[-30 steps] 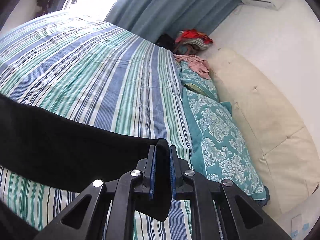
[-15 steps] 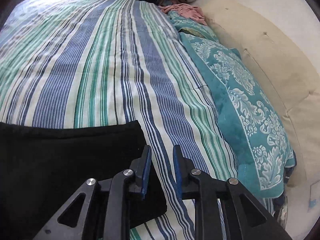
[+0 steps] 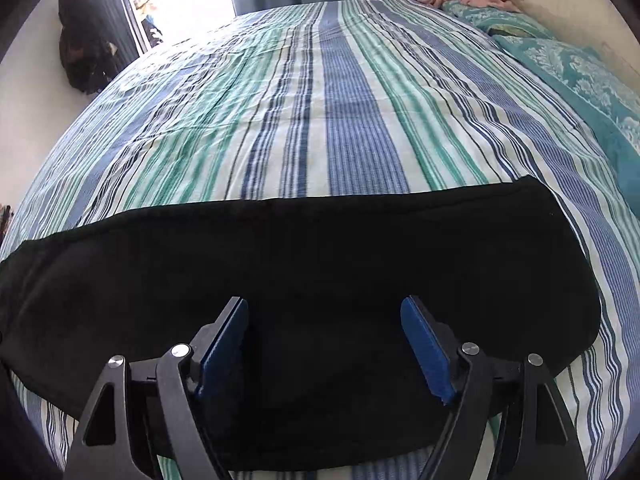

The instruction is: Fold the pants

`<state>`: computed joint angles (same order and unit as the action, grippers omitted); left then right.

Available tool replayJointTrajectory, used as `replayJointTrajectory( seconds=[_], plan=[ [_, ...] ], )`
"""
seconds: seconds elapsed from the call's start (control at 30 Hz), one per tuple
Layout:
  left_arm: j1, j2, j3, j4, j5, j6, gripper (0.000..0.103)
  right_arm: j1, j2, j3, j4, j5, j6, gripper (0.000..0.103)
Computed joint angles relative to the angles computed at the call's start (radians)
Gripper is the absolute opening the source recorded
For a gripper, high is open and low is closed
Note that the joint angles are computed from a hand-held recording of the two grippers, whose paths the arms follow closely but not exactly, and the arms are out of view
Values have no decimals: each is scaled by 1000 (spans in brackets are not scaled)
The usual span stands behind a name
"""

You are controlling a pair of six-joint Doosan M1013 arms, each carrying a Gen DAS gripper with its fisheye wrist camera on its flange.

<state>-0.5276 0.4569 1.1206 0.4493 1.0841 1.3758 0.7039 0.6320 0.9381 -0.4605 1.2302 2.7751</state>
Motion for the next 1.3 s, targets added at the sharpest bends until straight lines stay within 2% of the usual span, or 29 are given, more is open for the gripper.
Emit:
replayJointTrajectory(
  seconds=[0.03, 0.07, 0.17, 0.23, 0.27, 0.33, 0.43, 0.6, 0.7, 0.77, 0.83, 0.93, 1.0, 1.13, 1.23, 1.3],
  plan=[
    [5, -1, -2, 4, -2, -1, 102, -5, -21, 35, 1, -34, 8, 77],
    [9, 4, -8, 11, 1, -11, 102, -8, -28, 41, 7, -25, -6, 77],
    [32, 34, -45, -15, 34, -69, 103, -10, -15, -2, 10, 106, -31, 77],
    [43, 52, -76, -40, 83, -139, 103, -2, -15, -18, 4, 162, -1, 77],
    [45, 53, -85, -59, 100, -163, 101, 6, -21, -20, -7, 165, 13, 77],
    [41, 23, -57, -130, 75, -148, 102, 35, -39, -18, -34, 156, 36, 77],
    [1, -46, 34, -184, 11, -82, 102, 106, -59, -23, -82, 147, 94, 81],
    [-73, -139, 190, -308, -41, 32, 102, 228, -63, -22, -97, 162, 236, 87],
    [-113, -151, 238, -301, -31, 53, 102, 275, -54, -10, -60, 186, 341, 87],
    [-136, -174, 280, -250, -81, 21, 102, 299, -58, 16, -48, 195, 427, 87],
    [-135, -178, 285, -265, -78, 18, 103, 307, -63, 28, -31, 213, 464, 87],
    [-117, -171, 269, -318, -38, 38, 103, 322, -75, 47, -96, 239, 486, 87],
    [-113, -170, 265, -335, -23, 62, 103, 313, -79, 60, -79, 305, 508, 87],
    [-108, -171, 266, -358, -20, 107, 103, 303, -128, 152, -45, 391, 695, 87],
    [-101, -174, 254, -369, 15, 114, 102, 322, -160, 191, -94, 397, 805, 87],
    [-92, -196, 271, -392, -10, 102, 102, 339, -165, 193, -156, 360, 807, 87]
  ],
)
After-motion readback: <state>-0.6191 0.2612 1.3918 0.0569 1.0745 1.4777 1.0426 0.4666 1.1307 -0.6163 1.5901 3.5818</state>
